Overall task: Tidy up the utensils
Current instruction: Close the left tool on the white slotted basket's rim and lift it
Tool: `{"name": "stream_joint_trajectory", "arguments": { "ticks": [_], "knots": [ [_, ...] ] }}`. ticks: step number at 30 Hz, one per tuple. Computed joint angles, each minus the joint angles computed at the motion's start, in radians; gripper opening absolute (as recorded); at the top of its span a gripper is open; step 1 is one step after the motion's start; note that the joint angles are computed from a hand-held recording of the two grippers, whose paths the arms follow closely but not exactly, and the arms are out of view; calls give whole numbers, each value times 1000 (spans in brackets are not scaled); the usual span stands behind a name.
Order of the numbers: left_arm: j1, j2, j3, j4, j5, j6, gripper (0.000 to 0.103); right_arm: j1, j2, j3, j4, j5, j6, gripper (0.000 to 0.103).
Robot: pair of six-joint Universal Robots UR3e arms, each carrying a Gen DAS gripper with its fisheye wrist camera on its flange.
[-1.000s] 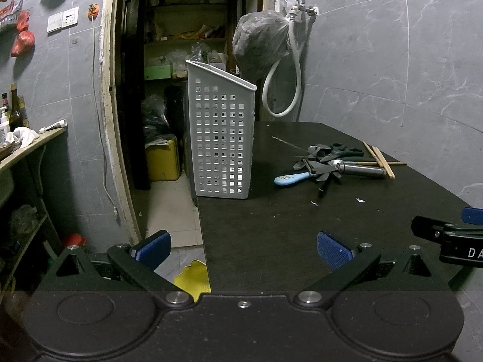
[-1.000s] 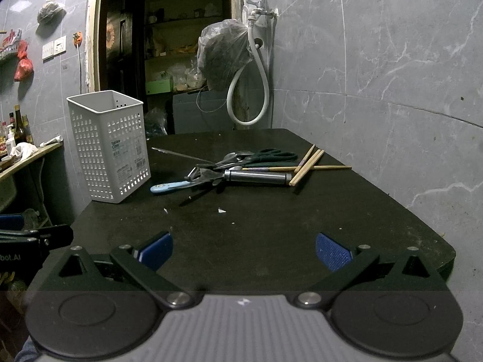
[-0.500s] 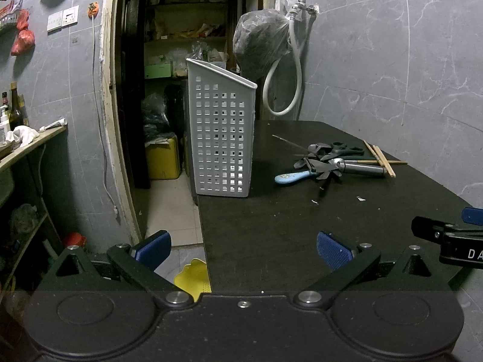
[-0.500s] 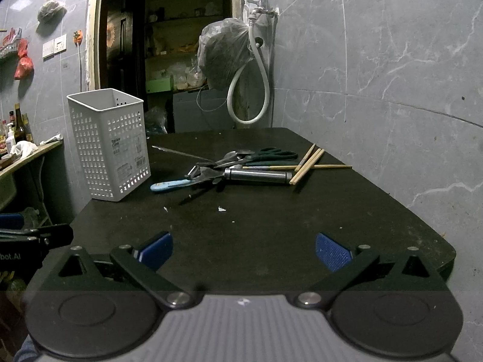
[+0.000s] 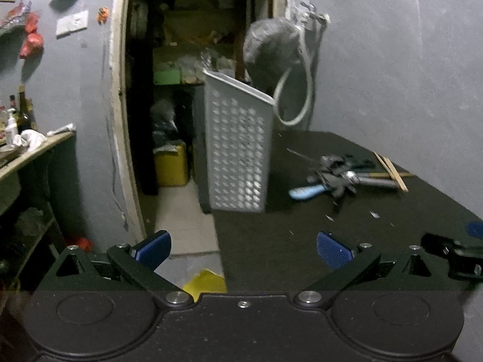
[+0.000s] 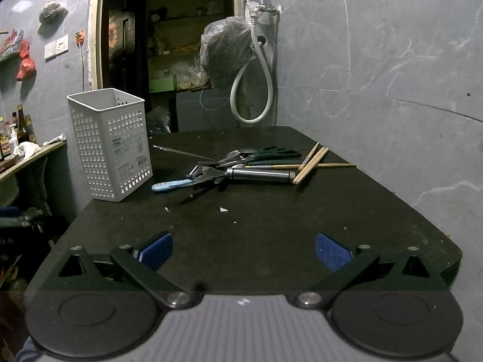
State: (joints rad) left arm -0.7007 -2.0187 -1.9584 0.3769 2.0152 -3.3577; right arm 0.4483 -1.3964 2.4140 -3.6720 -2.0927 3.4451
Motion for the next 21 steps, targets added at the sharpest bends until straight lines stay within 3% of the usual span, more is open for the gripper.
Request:
{"name": "stream_joint_trajectory", "arguments": {
  "ticks": [11,21],
  "knots": [
    [87,-113,202,-14,25,41,102,-41,112,-52,-87,-15,-106,103],
    [101,-289,505,-114,-11,90,102,-56,225,-160,-171,-47,-305,103]
  ]
}}
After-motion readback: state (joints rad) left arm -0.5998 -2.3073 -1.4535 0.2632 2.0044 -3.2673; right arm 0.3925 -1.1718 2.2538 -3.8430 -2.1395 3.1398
